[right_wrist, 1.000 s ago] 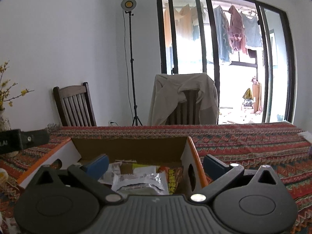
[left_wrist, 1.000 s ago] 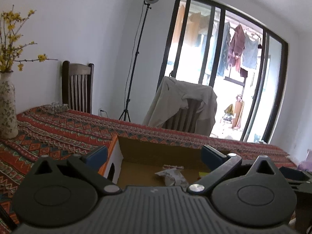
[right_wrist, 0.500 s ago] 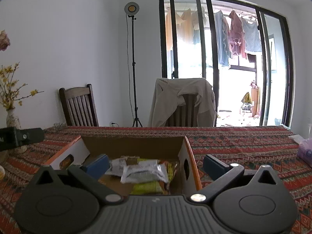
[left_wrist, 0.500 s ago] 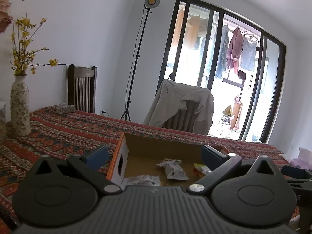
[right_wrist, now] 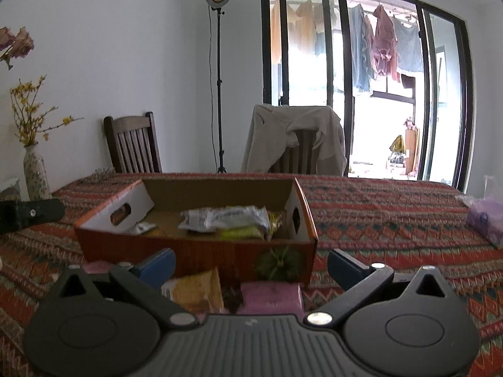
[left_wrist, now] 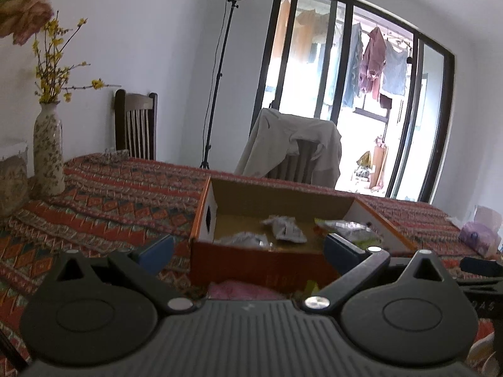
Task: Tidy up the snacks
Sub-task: 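Move both grippers back to the snack pile, then grasp the tan cracker bag with the right gripper and lift it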
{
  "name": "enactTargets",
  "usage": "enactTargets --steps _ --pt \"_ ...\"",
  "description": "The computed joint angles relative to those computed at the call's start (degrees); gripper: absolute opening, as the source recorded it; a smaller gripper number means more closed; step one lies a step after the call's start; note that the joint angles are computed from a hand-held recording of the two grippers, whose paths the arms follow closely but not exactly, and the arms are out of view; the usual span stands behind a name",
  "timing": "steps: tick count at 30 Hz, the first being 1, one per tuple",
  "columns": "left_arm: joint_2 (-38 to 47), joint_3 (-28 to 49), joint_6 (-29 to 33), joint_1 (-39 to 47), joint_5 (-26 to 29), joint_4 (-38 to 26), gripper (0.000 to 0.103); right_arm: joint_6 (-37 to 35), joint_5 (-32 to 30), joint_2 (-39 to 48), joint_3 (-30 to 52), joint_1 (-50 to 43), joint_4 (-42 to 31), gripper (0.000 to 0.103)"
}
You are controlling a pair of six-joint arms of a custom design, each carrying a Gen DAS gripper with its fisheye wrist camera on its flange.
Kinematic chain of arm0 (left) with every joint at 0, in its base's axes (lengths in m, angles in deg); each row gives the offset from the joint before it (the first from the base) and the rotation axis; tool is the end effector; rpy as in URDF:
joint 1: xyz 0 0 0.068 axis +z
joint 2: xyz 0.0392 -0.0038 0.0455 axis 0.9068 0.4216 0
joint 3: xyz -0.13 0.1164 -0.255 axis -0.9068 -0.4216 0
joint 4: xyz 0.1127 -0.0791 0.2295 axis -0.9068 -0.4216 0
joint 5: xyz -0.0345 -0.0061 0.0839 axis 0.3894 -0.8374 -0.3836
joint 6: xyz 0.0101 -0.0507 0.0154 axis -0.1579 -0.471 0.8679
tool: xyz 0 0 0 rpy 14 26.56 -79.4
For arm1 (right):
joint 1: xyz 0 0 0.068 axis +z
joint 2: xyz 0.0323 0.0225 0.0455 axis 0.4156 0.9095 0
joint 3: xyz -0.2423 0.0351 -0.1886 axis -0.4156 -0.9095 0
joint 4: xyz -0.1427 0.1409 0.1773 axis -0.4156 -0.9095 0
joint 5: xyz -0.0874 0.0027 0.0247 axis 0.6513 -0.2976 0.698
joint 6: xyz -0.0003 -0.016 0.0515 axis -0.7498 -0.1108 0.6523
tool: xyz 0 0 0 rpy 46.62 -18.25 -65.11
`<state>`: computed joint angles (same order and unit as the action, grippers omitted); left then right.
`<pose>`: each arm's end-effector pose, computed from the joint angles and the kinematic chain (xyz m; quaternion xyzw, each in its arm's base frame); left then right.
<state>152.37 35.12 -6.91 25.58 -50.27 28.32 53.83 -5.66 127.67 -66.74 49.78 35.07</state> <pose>0.2359 -0.1709 0.1643 -0.0137 0.8111 -0.0848 0.5785 0.2311 0.0964 0.1505 -0.0153 0.8369 0.0352 0.5460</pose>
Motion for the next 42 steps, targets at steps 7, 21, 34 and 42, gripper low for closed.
enactTargets --steps 7,21,34,42 --pt "2.49 -3.82 -1.45 0.41 0.65 3.41 0.103 1.7 0.06 -0.4 -3.53 0.26 0.26 0.103" --pt "9.94 -6.25 -1.84 0.01 0.87 11.31 0.103 3.61 -1.91 2.19 -8.54 -2.46 3.62 0.103" --pt "11.14 -7.62 -0.69 -1.02 0.25 15.71 0.103 2.97 -5.32 0.99 -11.65 -5.24 4.83 0.103" --pt "11.07 -7.97 -1.32 -0.09 1.7 16.16 0.103 3.65 -6.18 4.19 -7.66 -6.58 1.64 0.103"
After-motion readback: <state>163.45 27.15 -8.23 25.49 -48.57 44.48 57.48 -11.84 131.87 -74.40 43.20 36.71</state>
